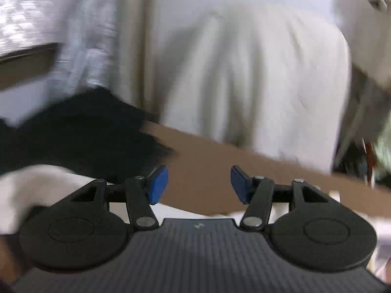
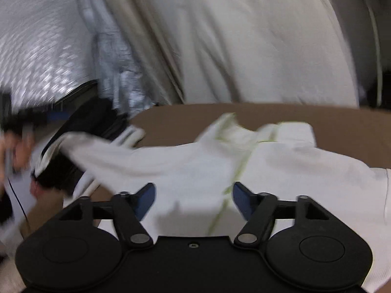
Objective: Fold clothes
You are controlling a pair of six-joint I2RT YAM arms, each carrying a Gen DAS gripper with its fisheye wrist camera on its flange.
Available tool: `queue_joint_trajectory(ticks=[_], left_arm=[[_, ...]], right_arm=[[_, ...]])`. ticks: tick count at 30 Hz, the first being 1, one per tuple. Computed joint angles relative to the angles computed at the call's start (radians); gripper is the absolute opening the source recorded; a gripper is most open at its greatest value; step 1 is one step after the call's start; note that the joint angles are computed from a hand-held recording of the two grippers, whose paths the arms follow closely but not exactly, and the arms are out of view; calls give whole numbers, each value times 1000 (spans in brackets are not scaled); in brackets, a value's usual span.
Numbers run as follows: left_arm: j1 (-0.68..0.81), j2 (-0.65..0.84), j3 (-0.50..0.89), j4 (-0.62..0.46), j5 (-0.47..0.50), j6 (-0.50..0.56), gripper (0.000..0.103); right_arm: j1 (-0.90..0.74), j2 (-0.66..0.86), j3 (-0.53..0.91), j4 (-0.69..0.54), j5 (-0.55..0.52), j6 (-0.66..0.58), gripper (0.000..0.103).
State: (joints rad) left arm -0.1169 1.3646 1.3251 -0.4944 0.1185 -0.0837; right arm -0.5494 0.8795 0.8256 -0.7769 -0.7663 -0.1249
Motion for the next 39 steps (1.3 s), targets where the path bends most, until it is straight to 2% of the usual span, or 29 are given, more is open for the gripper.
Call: queue_joint_trajectory(ticks=[2,6,8,12,16,19,20,21,22,24,26,27,28,29,30,32,36,39], left_arm=[[-105,152,52,18,-26,-10,54],[-200,466,291,-106,30,7,51],[-218,572,366,-124,45,12,51],[-246,687,423,-87,-42,76,51],[-211,790,527,-147,83,54,54],[-198,797,495,-81,107,1,55],[-202,791,471,-45,90,-27,55],[-208,786,451,-12,67,-57,55],[-213,787,443,2,54,-77,56],[-223,798,449,-2,36,-87,54],[-242,779,442,-8,22,-26,6],[-252,767,436,-10,15,6,0],[-263,755,431,-13,8,39,0],[-284,724,394,21,-43,73,0],[-310,682,335,93,-119,102,0],[-335,629,266,223,-195,108,0],[-352,648,328,307,-266,66,0],[-380,725,421,341,-340,94,0]], right_arm=[[-38,216,118,42,4,26,78],[-8,525,309,107,88,83,78],[15,622,377,115,146,71,78],[44,768,462,149,247,72,78],[23,882,488,194,169,143,78],[29,894,433,278,89,132,76],[43,882,403,312,97,119,67],[62,865,373,342,134,96,41],[74,850,350,366,159,78,24],[73,831,328,399,167,56,15],[58,791,289,450,152,48,12],[49,769,272,476,140,48,10],[41,752,261,499,131,47,10],[33,732,250,523,123,44,10],[26,709,238,545,120,36,9],[21,683,251,559,134,29,9],[50,708,369,514,202,3,8],[76,742,400,585,242,47,7]])
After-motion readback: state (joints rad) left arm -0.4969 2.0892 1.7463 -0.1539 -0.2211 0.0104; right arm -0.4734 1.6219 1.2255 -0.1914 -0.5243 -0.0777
